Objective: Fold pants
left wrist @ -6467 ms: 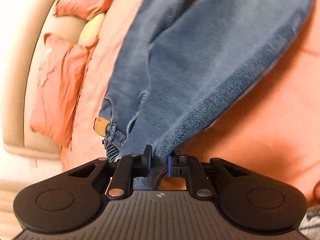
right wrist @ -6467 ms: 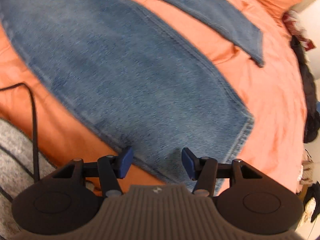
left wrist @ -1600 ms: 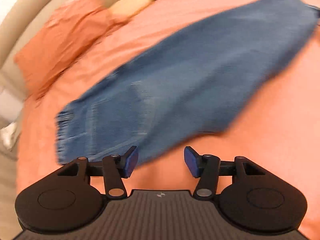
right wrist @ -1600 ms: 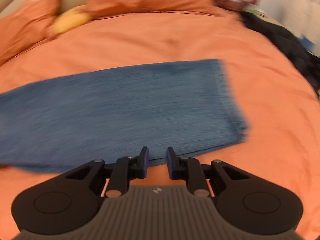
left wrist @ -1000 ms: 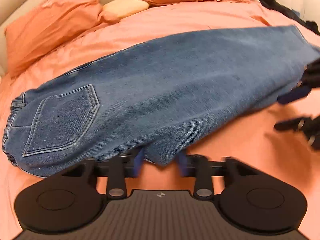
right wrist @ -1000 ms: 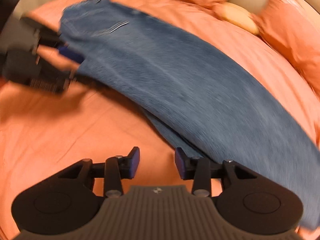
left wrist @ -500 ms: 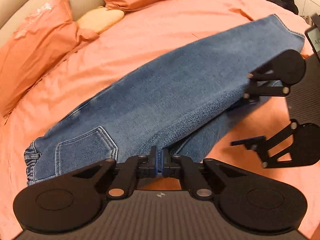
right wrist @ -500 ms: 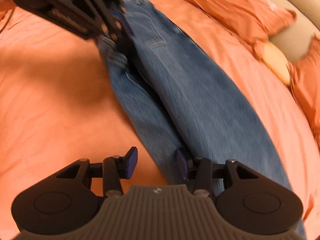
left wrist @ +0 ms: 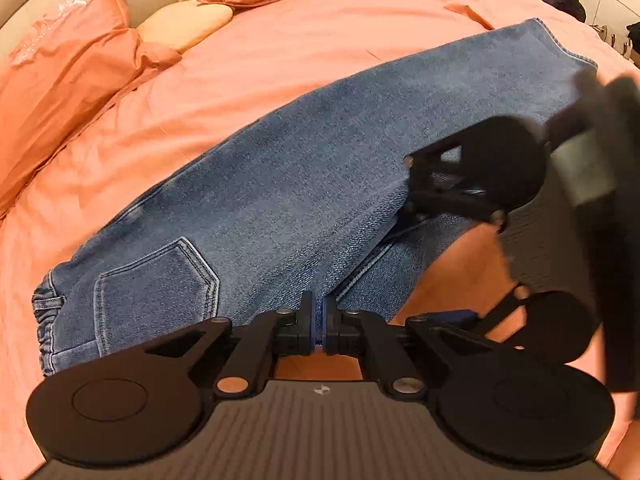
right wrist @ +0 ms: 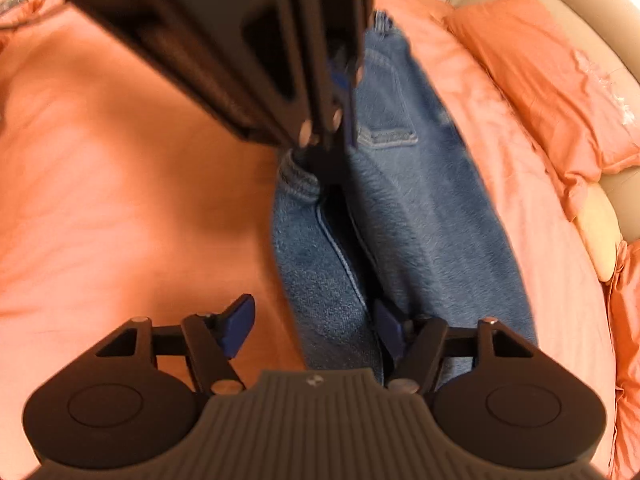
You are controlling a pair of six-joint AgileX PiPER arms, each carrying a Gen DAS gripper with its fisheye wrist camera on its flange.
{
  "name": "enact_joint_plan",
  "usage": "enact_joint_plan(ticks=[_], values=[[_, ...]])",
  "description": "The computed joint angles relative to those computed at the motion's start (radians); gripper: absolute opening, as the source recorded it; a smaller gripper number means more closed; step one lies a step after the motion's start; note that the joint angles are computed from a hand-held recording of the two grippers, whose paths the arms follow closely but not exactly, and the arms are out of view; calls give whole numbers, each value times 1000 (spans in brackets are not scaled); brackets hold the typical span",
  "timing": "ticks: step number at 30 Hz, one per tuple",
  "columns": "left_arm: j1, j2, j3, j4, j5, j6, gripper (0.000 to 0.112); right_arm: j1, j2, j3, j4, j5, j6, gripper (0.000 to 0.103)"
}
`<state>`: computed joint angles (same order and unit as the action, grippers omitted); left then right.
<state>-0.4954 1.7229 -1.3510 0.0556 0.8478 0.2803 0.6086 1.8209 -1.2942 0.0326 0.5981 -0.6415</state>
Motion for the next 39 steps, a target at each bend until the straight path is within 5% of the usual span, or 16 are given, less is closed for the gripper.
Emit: enact_joint_plan(ticks=[2, 11, 13, 17, 22, 27, 30, 35, 39], values=[[-5, 12, -4, 3, 19, 4, 2, -18, 16, -29, 97, 87, -26, 29], [46, 80, 58, -121, 10, 82, 2, -106, -13, 96, 377, 40, 37, 36], [51, 89, 104, -128, -40, 88, 2, -111, -42, 135, 406, 14, 39, 36], [86, 104, 161, -202, -129, 103, 2, -90, -65, 164, 375, -27, 110, 42], [136, 91, 150, -262, -76, 175, 7, -81, -102, 139, 316, 48, 162, 50], [149, -2, 225, -212, -39, 262, 10, -130, -214, 180, 305, 120, 195, 34], [216, -75, 263, -318, -33, 347, 14, -168, -270, 183, 253, 131, 276, 12], [278, -142, 280, -432, -120, 289, 15, -231, -263, 137, 99, 105, 516, 12], [222, -81, 252, -426, -186, 176, 15, -286, -223, 130, 53, 94, 645, 12]])
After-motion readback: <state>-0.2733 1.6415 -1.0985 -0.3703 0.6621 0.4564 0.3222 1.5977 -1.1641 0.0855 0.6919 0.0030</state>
